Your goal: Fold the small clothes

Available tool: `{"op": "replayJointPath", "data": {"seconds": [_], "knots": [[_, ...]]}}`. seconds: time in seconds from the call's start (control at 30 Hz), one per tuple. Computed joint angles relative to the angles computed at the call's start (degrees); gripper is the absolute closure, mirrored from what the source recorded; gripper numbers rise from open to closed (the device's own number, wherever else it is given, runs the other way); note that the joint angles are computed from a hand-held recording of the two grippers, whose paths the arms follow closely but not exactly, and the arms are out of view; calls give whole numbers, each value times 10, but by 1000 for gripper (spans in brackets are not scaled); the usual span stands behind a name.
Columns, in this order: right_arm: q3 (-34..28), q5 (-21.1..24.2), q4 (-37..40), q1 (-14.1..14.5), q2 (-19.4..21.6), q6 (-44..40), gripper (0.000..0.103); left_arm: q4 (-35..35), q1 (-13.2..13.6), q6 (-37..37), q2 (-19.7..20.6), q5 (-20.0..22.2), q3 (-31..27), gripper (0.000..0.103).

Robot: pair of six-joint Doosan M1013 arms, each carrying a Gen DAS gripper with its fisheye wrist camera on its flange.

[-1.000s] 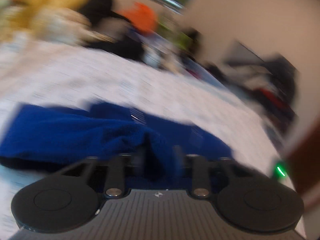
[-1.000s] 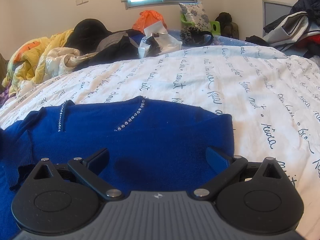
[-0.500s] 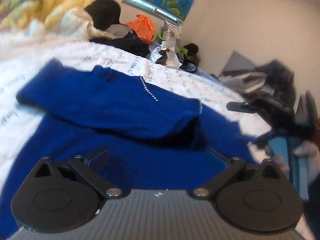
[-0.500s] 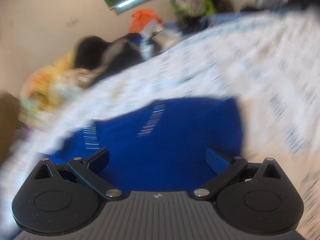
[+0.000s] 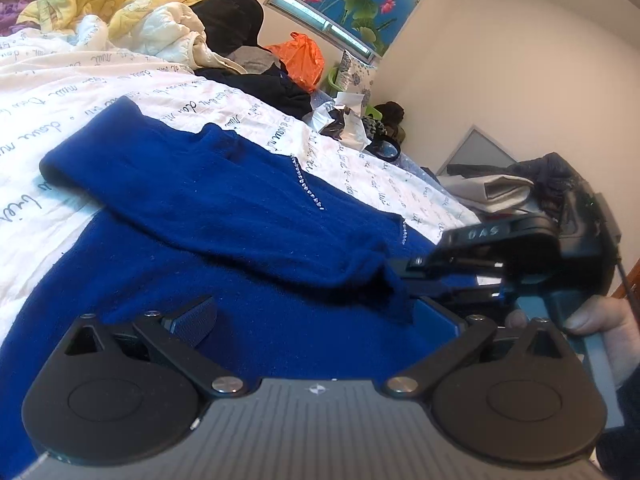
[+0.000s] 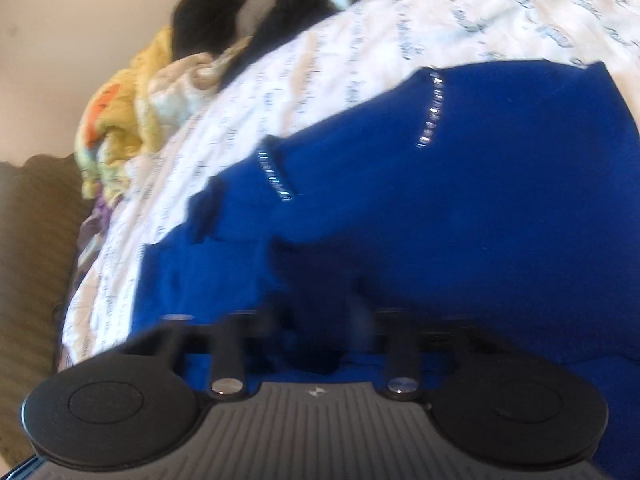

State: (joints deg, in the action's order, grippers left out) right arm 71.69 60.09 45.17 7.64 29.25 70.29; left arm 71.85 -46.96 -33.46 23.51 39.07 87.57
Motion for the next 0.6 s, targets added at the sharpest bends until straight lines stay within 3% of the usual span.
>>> {"op": "replayJointPath", "data": {"seconds": [0.3,0.5,0.57,0.6], "knots": [[-11,-4,50,-25,-17,-95,96,9,0,-14,1,-3,1,0],[-16,-136,-121,-26,-52,-158,96,19,2,-32,-1,-10,5,0],[-29,-116,-177,-28,-35,-107,89,19,1,-31,-1,-10,5,0],[-34,-97,-194,-31,-24,-82,76,19,1,-30,-1,-9,5,0]]}}
